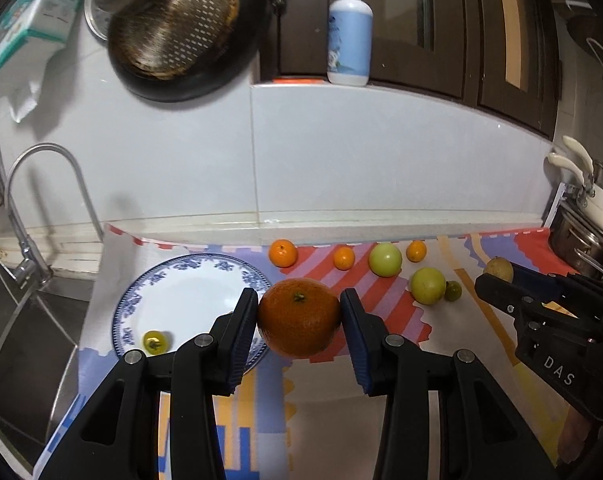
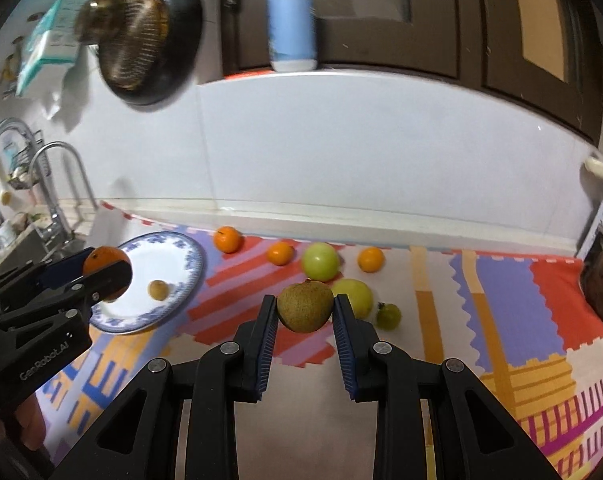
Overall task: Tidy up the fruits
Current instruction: 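Lift both held fruits and carry them over the plate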
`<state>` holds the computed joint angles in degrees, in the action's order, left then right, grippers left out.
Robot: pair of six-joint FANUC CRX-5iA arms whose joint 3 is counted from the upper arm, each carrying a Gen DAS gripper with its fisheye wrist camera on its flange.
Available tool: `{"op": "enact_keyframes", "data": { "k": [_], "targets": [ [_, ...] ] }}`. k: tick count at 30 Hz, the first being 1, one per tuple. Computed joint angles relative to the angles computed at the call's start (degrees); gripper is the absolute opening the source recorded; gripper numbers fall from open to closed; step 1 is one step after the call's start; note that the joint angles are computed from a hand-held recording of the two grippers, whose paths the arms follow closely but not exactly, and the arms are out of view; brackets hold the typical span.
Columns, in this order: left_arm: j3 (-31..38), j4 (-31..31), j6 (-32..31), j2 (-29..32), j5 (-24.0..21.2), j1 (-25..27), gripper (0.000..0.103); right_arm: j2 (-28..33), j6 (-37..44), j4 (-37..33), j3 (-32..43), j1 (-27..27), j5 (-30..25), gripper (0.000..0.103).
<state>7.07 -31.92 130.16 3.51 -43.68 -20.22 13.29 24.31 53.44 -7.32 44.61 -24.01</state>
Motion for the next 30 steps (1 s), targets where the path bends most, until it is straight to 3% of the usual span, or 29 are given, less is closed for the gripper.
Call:
{"op": "enact_keyframes", "data": {
  "k": [13, 17, 30],
  "targets": [
    [-3.51, -3.41, 2.15, -6.1, -1.25, 0.64, 0.042, -0.98, -0.02, 3.33, 0.1, 2.26, 3.83, 0.029],
    [-3.56, -4.4, 1.88, -6.87, -1.78, 1.4, 0.042, 0.11, 2.55, 1.58, 2.25, 3.1, 4.49, 0.029],
    [-5.13, 6.16, -8.82, -6.86, 1.0, 10.15, 0.042, 9.77, 32.71, -26.67, 22.6, 6.56, -2.21, 0.029]
  ]
}}
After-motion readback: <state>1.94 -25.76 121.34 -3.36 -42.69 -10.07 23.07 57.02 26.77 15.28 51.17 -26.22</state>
